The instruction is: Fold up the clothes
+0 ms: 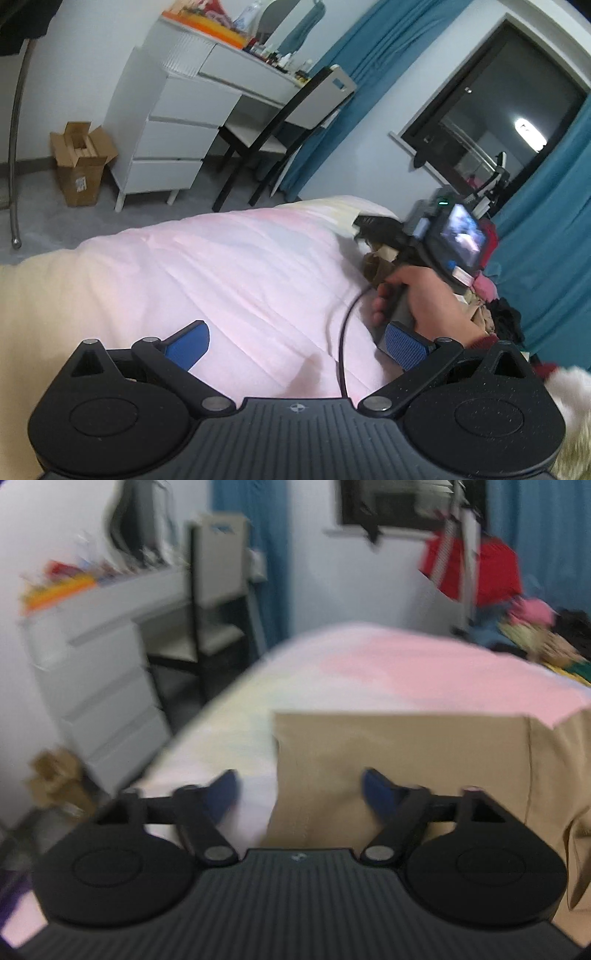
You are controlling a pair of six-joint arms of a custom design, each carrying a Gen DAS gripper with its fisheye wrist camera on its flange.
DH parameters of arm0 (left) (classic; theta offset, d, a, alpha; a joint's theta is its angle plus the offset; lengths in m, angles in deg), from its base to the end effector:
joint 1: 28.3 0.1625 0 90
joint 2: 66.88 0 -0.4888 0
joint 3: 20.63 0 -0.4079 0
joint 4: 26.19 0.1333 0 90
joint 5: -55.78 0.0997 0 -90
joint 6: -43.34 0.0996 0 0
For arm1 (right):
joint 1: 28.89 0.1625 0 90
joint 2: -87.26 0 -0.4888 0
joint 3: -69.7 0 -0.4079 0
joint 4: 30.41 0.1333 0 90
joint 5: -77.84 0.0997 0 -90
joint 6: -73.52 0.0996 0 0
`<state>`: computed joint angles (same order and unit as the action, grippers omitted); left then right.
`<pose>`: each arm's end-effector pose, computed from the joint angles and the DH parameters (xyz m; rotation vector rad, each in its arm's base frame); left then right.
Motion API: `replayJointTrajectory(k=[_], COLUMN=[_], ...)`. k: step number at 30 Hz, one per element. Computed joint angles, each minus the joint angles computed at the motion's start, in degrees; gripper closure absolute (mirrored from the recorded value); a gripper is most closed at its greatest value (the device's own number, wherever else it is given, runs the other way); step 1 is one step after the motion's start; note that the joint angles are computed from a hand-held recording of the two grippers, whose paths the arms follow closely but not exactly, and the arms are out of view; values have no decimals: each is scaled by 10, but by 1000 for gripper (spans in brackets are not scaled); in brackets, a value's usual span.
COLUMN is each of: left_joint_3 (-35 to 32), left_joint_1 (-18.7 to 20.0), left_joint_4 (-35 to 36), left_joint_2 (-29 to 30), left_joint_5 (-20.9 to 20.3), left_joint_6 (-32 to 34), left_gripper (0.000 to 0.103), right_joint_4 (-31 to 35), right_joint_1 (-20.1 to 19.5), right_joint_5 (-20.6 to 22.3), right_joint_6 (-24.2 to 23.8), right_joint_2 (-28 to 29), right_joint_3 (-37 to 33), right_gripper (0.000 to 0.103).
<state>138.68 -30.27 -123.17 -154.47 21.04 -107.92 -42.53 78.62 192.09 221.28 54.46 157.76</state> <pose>-0.1470 -0.2102 0.1492 -0.4317 2.1629 -1.6287 0.2811 -0.5839 -0.0427 0.8249 -2.3224 0.9871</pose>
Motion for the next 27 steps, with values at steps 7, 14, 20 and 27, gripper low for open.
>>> replayJointTrajectory(k=[7, 14, 20, 27], left_joint_3=[-7, -11, -20, -18], left_joint_1=[40, 46, 47, 61], left_joint_4=[-66, -90, -115, -243], left_joint_2=[59, 74, 101, 163], left_joint_5=[40, 44, 52, 65], left_joint_6=[53, 74, 115, 240], left_gripper=[1, 1, 1, 1], right_joint_4=[17, 11, -6, -50], right_joint_1=[-14, -45, -94, -182], right_joint_5=[-23, -124, -166, -121], right_joint_6=[37, 77, 109, 133], right_joint_2=[-33, -173, -302, -386], right_joint_3=[9, 89, 153, 206], right_gripper=[96, 97, 97, 97])
